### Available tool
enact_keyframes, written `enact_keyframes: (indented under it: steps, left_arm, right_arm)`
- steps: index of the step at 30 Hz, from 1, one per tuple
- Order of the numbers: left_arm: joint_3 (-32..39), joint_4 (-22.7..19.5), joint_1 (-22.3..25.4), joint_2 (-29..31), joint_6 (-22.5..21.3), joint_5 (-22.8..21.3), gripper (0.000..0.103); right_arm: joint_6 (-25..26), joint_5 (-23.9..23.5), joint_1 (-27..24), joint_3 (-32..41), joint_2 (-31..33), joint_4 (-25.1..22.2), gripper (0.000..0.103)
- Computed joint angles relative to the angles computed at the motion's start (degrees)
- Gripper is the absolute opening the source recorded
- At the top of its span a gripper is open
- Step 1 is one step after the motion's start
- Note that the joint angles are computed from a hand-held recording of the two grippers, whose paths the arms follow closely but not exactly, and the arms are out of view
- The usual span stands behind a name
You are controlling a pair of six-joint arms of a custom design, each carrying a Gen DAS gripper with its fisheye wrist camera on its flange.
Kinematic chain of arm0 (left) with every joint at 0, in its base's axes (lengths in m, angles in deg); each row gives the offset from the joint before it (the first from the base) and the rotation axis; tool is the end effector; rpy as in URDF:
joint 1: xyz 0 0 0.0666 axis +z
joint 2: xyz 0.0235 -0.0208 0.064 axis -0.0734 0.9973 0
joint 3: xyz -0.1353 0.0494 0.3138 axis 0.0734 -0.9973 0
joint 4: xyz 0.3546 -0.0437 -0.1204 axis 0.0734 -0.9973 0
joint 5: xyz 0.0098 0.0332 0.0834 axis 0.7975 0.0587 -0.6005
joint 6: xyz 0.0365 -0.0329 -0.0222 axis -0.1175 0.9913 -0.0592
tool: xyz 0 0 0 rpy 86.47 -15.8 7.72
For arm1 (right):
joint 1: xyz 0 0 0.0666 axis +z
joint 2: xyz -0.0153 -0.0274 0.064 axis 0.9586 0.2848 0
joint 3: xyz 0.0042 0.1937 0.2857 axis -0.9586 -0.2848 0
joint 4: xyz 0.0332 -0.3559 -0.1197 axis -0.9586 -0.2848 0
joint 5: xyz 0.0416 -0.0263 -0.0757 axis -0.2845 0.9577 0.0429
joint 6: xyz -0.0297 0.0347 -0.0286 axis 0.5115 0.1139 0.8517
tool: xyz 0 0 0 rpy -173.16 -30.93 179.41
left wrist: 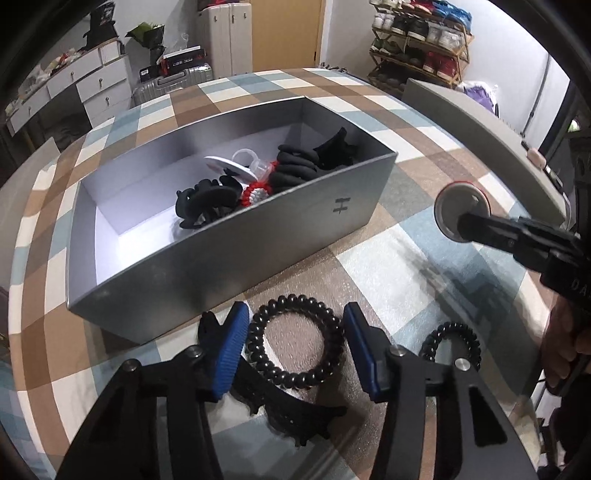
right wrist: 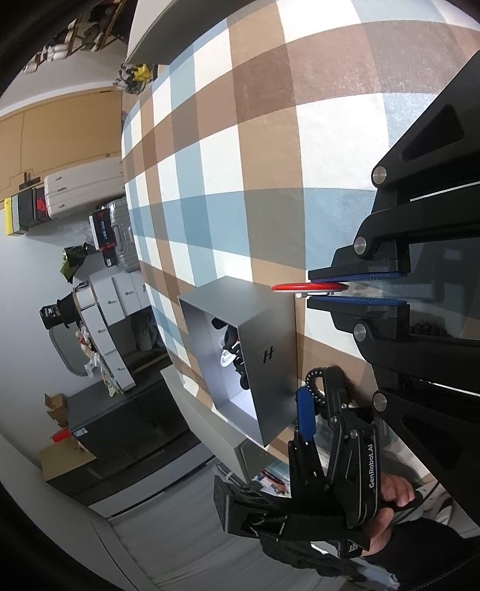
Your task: Organize jewelry
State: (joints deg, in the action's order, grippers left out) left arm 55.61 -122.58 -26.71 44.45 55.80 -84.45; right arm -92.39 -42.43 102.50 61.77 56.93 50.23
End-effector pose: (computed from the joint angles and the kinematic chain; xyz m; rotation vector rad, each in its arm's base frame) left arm 0.5284 -0.2202 0.3029 0.4489 2.5616 -0.1916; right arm 0.5272 0.3001 0.2851 -0.3216 2.2696 0.6552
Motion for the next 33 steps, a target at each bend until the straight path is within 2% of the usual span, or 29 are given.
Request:
enact_keyframes:
  steps: [6,10,14,19,22,24,26,29,31,33]
  left_arm:
    - [-3.12,2.12,-0.72,-1.91,-1.99,-2.06,0.050]
    - [-3.22,2.39,-0.61,-1.95,-1.51,-1.94,0.049]
    - [-3.31,2.33,-1.18,-2.12,-1.46,-2.61,0.041]
    - [-4.10,3.00,-1.93,-2.71,-1.72,-4.67,0.038]
    - [-4.57,3.46,-1.82,-3.22,-1.30,-3.91,0.037]
    - [-4.91,3.84,-1.51,-3.59,-0.67,-2.64,0.037]
    - [-5.17,4.14,-1.02,-4.05,-0.06,-0.97,0.037]
    - [-6.03,5.33,-0.95,-4.98,0.15,-0.99,0.037]
    - [-6.61,6.03,-0.84,-5.54,0.48,-0.11,0.036]
    - [-7.17,6.63,-0.86,-6.14,0.42,0.41,0.036]
  right_arm:
    - [-0.24,0.34,-0.06,-0.84,-0.76,0.91,0.008]
    - [0.21,-0.18,0.03,-0.73,-0.59,0.94,0.007]
    - [0.56,-0.42,0.14,0.01,0.10,-0.37,0.006]
    - [-0.56,0.07,-0.46,-0.98,-0.61,0.10,0.007]
    - [-0.72,0.70,-0.73,-0.76,-0.64,-1.47,0.009]
    - [-0.61,1.58,-0.71,-0.26,-0.34,-2.78,0.017]
    - [-0.34,2.27,-0.54,-0.28,-0.33,-3.43,0.032]
    - [1.01,2.12,-0.07,0.53,0.12,-5.13,0.038]
    - [2.88,2.94,0.70,2.35,1.33,-7.44,0.047]
    - [5.32,5.18,1.81,4.39,2.64,-9.40,0.048]
